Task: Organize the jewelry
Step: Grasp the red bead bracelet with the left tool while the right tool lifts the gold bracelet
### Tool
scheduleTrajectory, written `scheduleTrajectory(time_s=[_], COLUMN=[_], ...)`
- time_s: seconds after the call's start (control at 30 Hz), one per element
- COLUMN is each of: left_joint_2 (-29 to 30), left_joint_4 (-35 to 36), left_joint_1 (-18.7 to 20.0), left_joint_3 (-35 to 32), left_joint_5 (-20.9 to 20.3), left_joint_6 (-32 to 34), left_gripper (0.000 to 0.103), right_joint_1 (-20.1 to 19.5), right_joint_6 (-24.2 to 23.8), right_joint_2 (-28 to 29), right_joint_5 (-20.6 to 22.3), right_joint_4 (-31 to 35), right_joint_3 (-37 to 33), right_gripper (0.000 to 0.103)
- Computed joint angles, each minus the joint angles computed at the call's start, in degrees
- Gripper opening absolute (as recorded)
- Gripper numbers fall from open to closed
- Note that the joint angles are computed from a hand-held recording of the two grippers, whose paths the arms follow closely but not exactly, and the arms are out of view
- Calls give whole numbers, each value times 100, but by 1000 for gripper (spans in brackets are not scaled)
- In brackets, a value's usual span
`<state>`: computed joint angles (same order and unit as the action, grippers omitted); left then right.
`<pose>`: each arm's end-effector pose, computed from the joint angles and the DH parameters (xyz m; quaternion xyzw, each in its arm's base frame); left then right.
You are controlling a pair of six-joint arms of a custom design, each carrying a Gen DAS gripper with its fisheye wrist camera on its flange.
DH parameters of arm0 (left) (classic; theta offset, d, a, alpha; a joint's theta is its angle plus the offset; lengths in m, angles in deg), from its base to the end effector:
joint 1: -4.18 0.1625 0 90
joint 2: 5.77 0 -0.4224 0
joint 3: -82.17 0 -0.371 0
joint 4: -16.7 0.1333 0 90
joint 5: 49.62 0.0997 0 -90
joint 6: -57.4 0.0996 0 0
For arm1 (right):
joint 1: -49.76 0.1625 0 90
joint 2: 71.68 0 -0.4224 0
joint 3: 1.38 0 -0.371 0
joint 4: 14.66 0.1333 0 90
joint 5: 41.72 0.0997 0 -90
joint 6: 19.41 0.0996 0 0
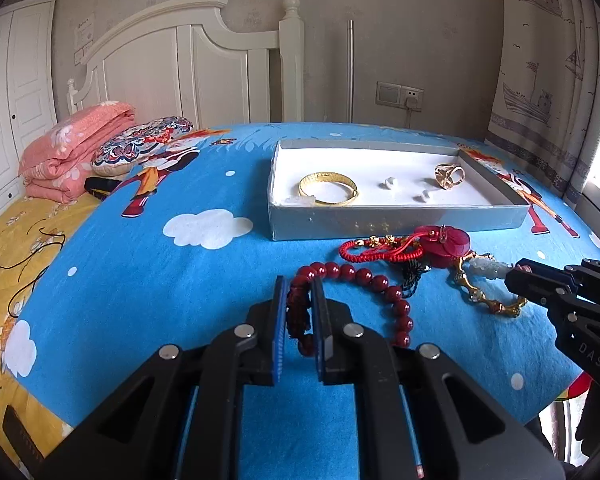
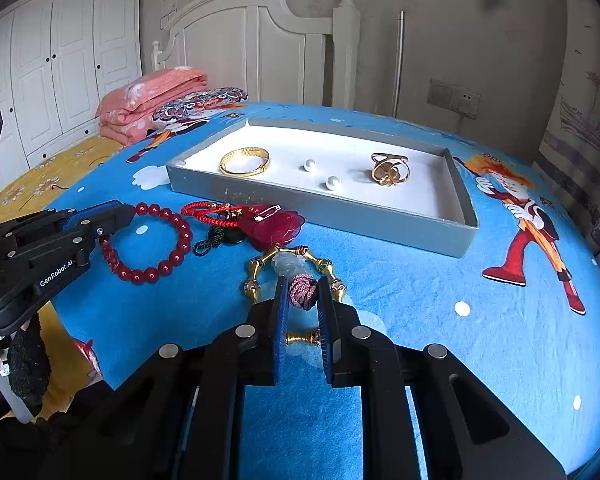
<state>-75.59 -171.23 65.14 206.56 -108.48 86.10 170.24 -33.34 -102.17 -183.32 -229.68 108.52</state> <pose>-0.0772 -0.5197 0.2631 0.3454 0.8318 -0.3566 0.2484 0.3246 -0.4426 0.0401 0.1575 -0.8321 0.4031 0.3468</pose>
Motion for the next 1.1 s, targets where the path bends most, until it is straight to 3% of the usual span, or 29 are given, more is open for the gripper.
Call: scheduleTrajectory(time_s=[0.27, 1.1], left_joint_2=[-254, -610], left_joint_4=[-156, -79], left_joint_1=[-275, -677], left_joint_3=[223, 773], left_joint_5=[-78, -92], left_joint_6=[-3, -28], left_gripper=[12, 12], right_joint_1=[198, 307], right_joint_6=[-200, 177], right_joint_2=[-92, 3], right_joint_5=[-56, -219], right_joint_4=[-265, -520], right_joint_3=[56, 310], right_gripper=[15, 15])
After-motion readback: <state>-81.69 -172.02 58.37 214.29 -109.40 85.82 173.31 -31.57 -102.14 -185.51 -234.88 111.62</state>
